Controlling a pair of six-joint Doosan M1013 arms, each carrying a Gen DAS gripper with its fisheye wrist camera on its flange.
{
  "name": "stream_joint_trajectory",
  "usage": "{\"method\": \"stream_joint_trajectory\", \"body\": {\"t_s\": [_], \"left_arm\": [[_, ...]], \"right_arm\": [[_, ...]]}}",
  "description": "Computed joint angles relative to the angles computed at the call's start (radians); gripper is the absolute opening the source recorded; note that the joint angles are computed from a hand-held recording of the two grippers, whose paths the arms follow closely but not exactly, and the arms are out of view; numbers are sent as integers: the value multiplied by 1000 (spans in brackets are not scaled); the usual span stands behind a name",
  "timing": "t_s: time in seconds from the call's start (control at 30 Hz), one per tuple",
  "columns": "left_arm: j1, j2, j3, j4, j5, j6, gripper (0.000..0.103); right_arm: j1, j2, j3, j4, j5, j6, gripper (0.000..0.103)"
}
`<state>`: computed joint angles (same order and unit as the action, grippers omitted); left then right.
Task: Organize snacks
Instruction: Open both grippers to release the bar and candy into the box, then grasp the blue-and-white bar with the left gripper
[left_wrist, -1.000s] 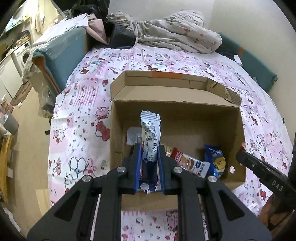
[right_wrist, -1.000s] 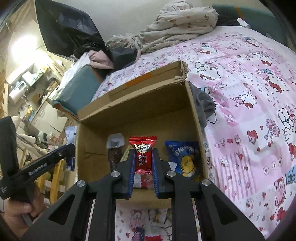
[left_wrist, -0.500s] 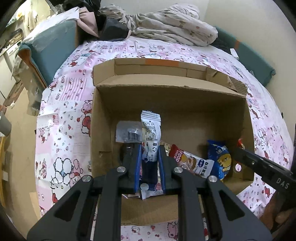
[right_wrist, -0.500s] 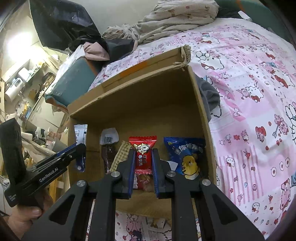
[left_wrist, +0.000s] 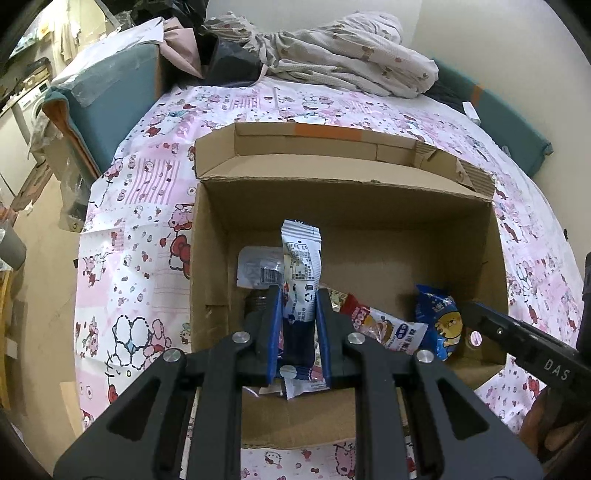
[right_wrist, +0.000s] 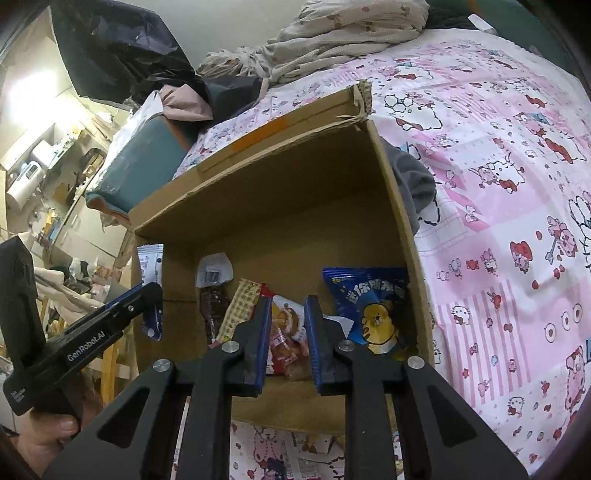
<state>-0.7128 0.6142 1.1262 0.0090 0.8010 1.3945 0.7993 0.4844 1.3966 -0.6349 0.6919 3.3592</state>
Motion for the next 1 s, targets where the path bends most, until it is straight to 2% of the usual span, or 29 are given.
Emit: {"method": "stream_joint_trajectory", "body": {"t_s": [0.1, 0.13, 0.17, 0.2, 0.23, 0.27, 0.33, 0.43, 0.6, 0.77, 0.9, 0.97, 1.0], "left_arm": [[2, -3, 2, -16, 3, 3, 30], [2, -5, 4, -13, 1, -5, 43], [2, -7, 7, -11, -3, -12, 58], [2, -10, 11, -5, -11, -22, 66], [1, -12, 13, 5, -13, -33, 79], [-1, -12, 13, 26, -10, -55, 87], [-3, -12, 12, 45, -7, -68, 87], [0, -16, 16, 29, -7, -54, 87], [0, -48, 58, 42, -69, -48, 87], [12, -68, 80, -8, -99, -29, 87], [18, -89, 106, -5, -118, -61, 87], [22, -97, 116, -26, -117, -54, 98], [26, -103, 123, -57, -118, -30, 100]], "right_arm": [[0, -3, 3, -16, -3, 15, 22], [0, -4, 4, -14, -2, 15, 26], [0, -6, 6, -15, -5, 21, 36], [1, -7, 8, -19, -3, 34, 42], [3, -9, 12, -31, -4, 53, 59], [6, -10, 12, -48, 4, 74, 69], [13, -13, 9, -82, 40, 110, 70], [15, -19, 16, -91, 44, 140, 71], [22, -18, 9, -89, 56, 126, 72], [37, -22, 5, -130, 77, 140, 90], [55, -29, 11, -172, 109, 193, 95], [60, -34, 14, -174, 111, 193, 96], [63, -36, 15, -175, 113, 192, 96]]}}
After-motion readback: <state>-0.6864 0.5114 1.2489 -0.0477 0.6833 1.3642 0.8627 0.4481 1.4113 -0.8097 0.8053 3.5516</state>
